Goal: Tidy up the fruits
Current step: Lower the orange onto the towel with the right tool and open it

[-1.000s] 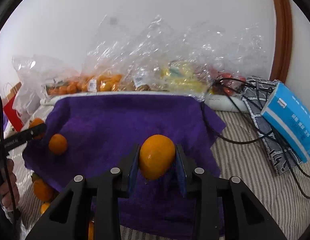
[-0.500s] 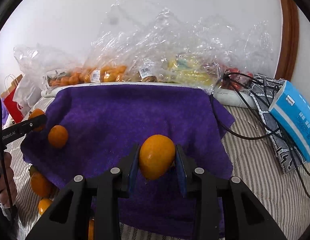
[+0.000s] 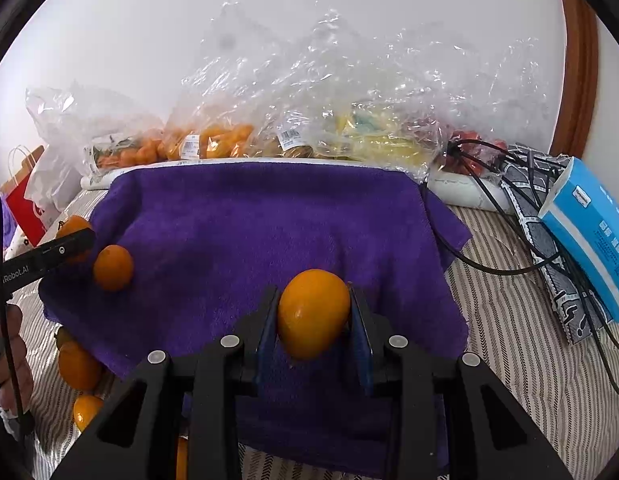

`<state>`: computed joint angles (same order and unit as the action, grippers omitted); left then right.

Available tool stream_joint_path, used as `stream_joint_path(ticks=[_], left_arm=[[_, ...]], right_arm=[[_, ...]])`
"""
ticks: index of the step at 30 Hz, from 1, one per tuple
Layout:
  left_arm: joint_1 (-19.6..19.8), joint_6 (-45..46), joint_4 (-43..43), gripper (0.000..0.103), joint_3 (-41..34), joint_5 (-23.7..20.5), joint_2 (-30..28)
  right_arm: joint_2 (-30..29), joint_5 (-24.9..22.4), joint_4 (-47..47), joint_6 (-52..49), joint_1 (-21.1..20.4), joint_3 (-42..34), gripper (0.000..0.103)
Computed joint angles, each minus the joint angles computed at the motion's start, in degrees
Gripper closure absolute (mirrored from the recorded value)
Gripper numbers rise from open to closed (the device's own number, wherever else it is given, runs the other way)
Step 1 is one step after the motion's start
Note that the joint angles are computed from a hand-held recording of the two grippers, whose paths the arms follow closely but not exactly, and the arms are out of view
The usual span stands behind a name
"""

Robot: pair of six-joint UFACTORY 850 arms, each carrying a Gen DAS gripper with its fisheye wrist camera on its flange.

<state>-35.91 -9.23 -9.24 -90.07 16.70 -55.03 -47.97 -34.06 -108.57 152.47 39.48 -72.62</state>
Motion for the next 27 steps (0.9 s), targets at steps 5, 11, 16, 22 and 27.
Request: stream_joint_path(ticks=[5,11,16,22,27], left_arm=[[-0.02,-0.35,0.77,0.061,-0.4,-0.68,-0.27],[-0.06,-0.29,1.21,0.061,-0.67,-1.32,-0.38],[-0.24,0.61,0.69,0.061,-1.0,-1.83,-0.58],[-0.25,1.14,0.38,0.061,-1.04,-1.93,-0.58],[-0.23,1.12,0.41,0.061,-0.88,-1.86,-0.51]], right_arm=[[0.07,0.11,-0.18,-0.06,0.03,0.1,0.069],[0.26,-0.38,-0.96,0.5,0.3,0.35,0.069],[0.76,-1.09,-2.28,2.41,0.38,1.03,0.067],[1.44,-1.85,-3.7,5.4,0.25,2.0,0.063],[1.69,-2.5,-4.16,6.79,0.27,2.48,0.06]])
